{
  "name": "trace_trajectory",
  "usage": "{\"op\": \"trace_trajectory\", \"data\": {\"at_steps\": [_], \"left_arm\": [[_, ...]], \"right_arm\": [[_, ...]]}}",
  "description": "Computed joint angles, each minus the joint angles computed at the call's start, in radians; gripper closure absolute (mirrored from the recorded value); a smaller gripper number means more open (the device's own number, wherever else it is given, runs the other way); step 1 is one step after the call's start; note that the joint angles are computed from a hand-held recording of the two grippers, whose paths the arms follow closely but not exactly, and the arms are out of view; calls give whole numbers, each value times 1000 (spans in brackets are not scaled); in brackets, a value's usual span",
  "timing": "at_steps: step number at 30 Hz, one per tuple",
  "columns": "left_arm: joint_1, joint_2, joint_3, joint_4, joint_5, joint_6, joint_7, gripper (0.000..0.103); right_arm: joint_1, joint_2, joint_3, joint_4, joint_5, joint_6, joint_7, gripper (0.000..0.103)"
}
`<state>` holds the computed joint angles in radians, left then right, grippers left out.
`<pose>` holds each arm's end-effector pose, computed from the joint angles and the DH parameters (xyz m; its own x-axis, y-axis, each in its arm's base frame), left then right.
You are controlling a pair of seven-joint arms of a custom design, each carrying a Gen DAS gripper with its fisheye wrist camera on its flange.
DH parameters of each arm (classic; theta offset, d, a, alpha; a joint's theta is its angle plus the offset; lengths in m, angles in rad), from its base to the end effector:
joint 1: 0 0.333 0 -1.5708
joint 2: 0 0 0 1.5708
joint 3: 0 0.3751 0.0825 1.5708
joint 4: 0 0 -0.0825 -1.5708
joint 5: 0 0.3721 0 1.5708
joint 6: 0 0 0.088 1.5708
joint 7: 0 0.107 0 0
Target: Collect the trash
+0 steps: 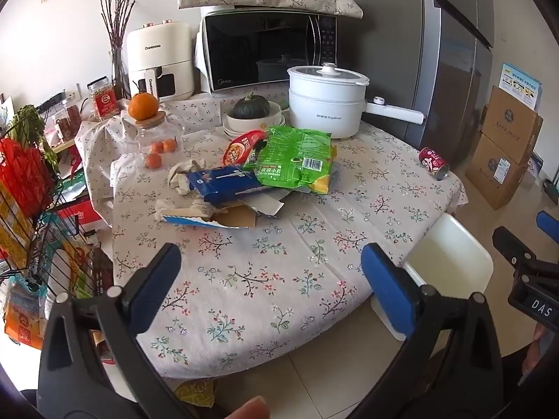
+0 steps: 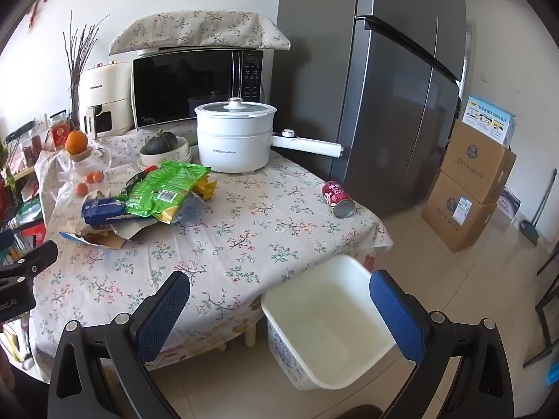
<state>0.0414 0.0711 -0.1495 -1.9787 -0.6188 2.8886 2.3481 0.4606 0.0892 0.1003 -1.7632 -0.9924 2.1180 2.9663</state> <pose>0.6108 -0.0293 0.5874 -0.3237 -0.9456 -0.0329 -0.5833 0.2268 -0.7799 0.5422 0.2923 0.6147 -0.4365 -0.8941 0.0998 -0.5762 0.1926 -0.7943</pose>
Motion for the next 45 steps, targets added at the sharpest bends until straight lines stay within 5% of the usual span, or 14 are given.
{"op": "trace_trajectory", "data": {"at_steps": [5,12,45], "left_arm": [[-16,-12,-2,-35,50,45,-22,1],[0,-6,0,-8,-45,0,41,1],[8,5,-4,-11,-27,13,41,1]], "right_arm": [[0,-9,0,-3,-10,-13,5,0],[15,26,-3,39,-12,-6,5,0],[13,18,-7,27,3,36,-11,0]]}}
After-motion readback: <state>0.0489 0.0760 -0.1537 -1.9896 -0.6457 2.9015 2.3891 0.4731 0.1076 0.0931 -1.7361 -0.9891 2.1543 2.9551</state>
